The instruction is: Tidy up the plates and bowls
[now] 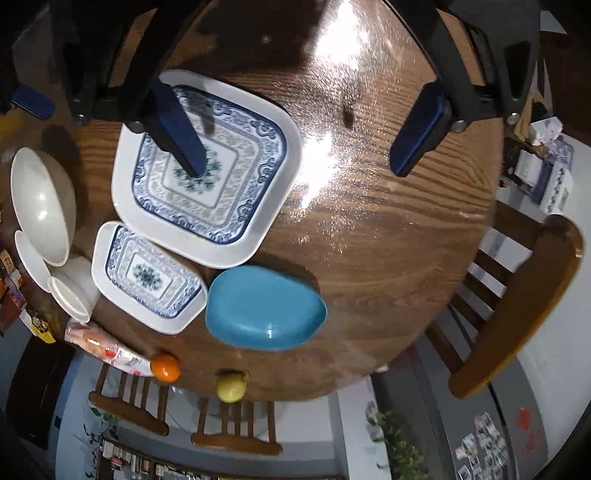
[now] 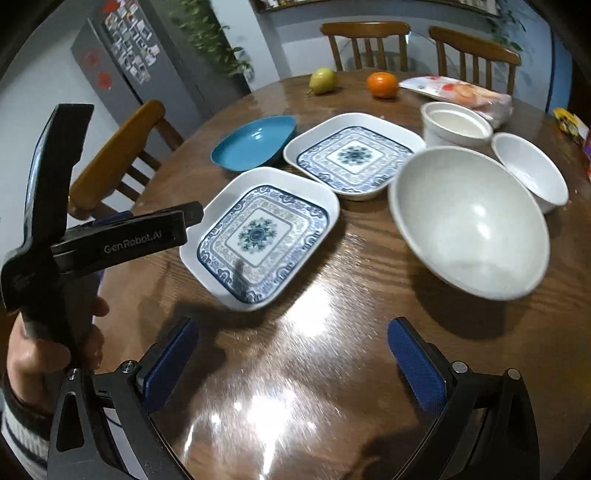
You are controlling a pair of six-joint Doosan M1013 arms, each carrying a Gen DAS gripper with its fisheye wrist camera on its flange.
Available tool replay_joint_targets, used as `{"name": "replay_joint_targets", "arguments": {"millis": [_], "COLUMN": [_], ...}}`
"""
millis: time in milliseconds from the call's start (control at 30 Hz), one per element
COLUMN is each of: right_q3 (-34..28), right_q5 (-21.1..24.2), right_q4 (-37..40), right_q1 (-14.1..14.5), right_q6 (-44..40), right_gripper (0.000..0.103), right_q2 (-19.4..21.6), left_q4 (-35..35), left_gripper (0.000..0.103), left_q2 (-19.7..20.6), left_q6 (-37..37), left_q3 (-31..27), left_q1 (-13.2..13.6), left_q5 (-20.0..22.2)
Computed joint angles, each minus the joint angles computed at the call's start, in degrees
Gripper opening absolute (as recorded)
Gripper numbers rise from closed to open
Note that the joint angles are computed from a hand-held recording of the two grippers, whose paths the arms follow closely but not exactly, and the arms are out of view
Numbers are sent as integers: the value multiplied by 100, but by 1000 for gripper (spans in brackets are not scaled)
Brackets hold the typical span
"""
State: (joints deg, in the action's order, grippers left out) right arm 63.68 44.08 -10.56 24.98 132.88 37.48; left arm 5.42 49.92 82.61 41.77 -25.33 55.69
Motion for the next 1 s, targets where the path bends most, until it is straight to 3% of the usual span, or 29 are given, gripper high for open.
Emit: {"name": "replay_joint_targets", "arguments": {"millis": [300, 367, 533, 767, 867, 1000], "right_q3": [-634, -735, -887, -933, -871, -782], "right_q5": [454, 498, 549, 519, 487, 510], "right_q4": [80, 128, 325, 436, 528, 701], "right_q1": [-95, -119, -159, -185, -217, -238], "right_q6": [279, 315, 206, 77, 12, -156], "right_gripper": [76, 73, 48, 17, 15, 14], "right_q2": [457, 527, 650, 720, 689, 614], "left_q4": [-748, -808, -1000, -1257, -1332, -1338], "left_gripper": [68, 57, 37, 31, 23, 21], "left_q2": [456, 528, 668, 663, 582, 188], "left_q6": [793, 894, 1135, 1318, 1306, 1339], "left_q3": [-648, -769, -1000, -985, -841, -136], "left_q1": [121, 126, 156, 184, 199, 176], "left_q5": [512, 596, 782, 809, 806, 493]}}
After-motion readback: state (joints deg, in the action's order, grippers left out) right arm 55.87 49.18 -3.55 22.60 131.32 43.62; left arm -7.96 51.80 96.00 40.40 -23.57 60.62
